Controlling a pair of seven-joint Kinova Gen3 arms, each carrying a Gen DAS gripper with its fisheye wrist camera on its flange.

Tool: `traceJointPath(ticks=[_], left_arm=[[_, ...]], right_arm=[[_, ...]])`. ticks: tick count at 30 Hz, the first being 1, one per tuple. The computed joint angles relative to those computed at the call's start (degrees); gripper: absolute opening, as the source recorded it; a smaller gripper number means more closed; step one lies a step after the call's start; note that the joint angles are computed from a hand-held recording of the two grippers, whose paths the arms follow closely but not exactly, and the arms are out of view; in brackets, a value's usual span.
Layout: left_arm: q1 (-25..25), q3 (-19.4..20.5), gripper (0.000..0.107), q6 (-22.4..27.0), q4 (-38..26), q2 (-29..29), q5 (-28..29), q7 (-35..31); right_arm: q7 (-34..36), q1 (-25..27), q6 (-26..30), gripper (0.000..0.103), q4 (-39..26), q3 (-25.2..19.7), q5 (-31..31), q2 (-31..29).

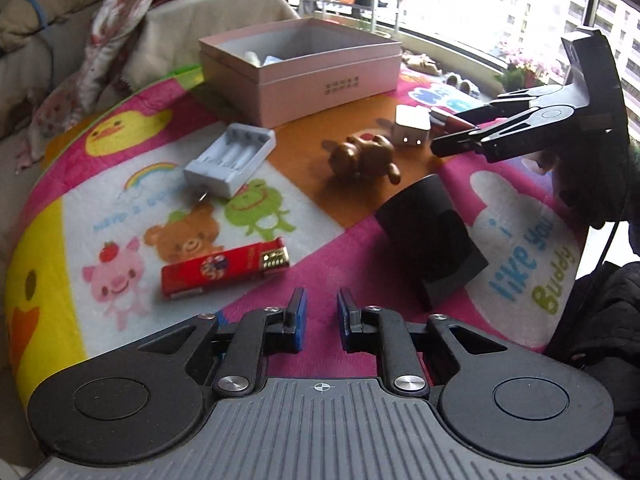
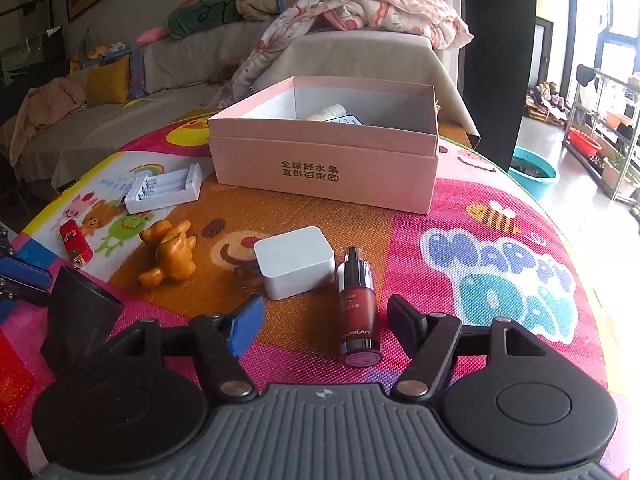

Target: Organize rigid objects

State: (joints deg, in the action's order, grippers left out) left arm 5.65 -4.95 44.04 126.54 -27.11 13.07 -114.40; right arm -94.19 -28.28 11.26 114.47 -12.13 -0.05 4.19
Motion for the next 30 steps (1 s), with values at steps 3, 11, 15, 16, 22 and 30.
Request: traceJointPath(ticks=[3,11,15,16,22,30], left_arm=[[1.59,-1.15,0.023,0.29,-0.96,1.62,1.19,-1.99],[3.11,-3.9,0.076,4.29,-1.98,3.4,7.9,-11.39],[-0.28,-2.12,0.068,3.18,-2.4,1.69,4.68,-11.3],[-1.55,-1.52,0.068,2.0,-2.4,1.06,2.86,-10.86],[-4.62,-2.47,0.07,-3.61,-1.84,2.66,-5.04,-11.6],[-3.96,-3.29,0.027,-4.39,-0.88,3.89,1.51,-12.15]], right_arm=[[-1.44,-0.76,-0.11,0.069,0.18,0.57,1.54,-0.12],[-0.23,-0.08,-0.16,0.07,0.24,-0.04,0.3,-0.15],[0.11,0.02,-0.2,0.07,0.25,-0.1,-0.07,-0.13],[0.12,0.0,-0.2,0.07,0.25,-0.09,-0.08,-0.13],[0.78,0.16,-0.13,0.072,0.22,-0.23,-0.72,-0.15],[0.17,-0.19,-0.29,0.072,0.34,0.07,-0.17,-0.24]])
